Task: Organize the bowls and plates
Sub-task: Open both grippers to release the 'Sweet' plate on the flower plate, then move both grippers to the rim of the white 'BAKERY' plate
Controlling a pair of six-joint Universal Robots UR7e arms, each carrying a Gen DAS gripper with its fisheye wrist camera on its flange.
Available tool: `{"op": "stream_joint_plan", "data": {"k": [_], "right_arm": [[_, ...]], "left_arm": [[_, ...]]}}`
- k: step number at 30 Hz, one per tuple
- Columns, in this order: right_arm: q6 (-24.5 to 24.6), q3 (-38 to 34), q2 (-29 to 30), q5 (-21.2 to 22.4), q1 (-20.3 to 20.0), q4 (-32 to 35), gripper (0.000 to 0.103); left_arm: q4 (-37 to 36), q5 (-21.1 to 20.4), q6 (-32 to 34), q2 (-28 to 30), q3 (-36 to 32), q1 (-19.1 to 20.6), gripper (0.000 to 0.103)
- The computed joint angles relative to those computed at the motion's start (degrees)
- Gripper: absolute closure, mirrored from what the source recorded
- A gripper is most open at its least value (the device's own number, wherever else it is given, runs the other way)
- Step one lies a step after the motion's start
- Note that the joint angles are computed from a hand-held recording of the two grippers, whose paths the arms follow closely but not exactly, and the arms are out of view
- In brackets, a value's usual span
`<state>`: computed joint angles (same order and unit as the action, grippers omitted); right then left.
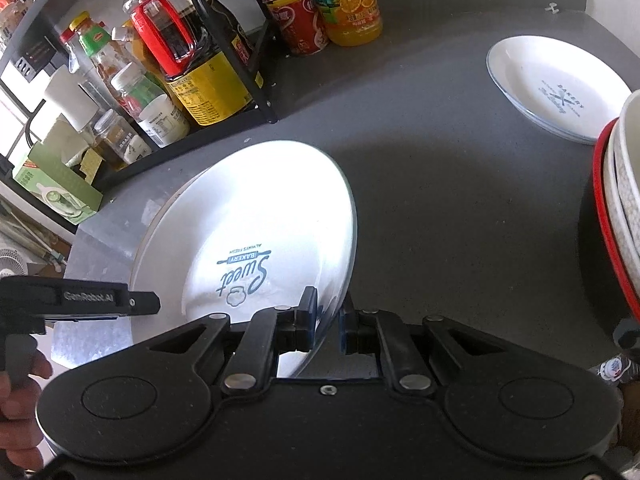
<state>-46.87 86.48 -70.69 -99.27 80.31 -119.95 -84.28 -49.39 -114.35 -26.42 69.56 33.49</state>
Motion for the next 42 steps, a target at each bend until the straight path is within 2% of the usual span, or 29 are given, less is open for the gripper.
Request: {"op": "stream_joint_plan", "data": {"k": [2,6,10,12,20,23,27,35,42], "right_arm": [[0.1,0.0,0.3,-0.5,0.2,-0.4,0.091],[0.6,0.0,0.9,-1.6,0.4,-1.3,0.078],[1.2,-0.1,1.5,-2.3,0.4,-1.0,0.075],[1.1,0.3,1.7,-2.8,0.6,-1.7,0.07],[2.2,0.5,2.0,-3.8,1.0,-3.6,0.068],[3.1,-0.3,1.3,-1.4,0.4,-2.1,0.066],[4.5,-2.0,0.5,2.4,-1.0,0.2,0.064],[3.7,-3.6,-1.7,6.3,-2.9,1.1,0.054],[1.5,-4.0,-4.2,9.9,-4.5,1.3,0.034]], "left_arm": [[-0.1,-0.6,0.3,0.1,0.2,0.5,0.054],[-1.0,-1.1,0.3,-0.3,1.4,1.2,0.048],[-0.5,-0.8,-0.2,-0.9,2.0,1.4,0.046],[-0.7,-0.8,-0.6,-1.4,2.7,1.6,0.045],[-2.5,0.1,-0.1,-2.9,5.2,2.0,0.038],[-1.5,-0.4,0.4,-2.3,4.1,2.3,0.038],[6.5,-1.0,-0.1,0.5,-2.0,2.4,0.038],[10.7,0.2,0.0,3.7,-8.5,0.9,0.038],[14.7,0.5,-2.6,7.0,-15.0,-0.7,0.035]]}}
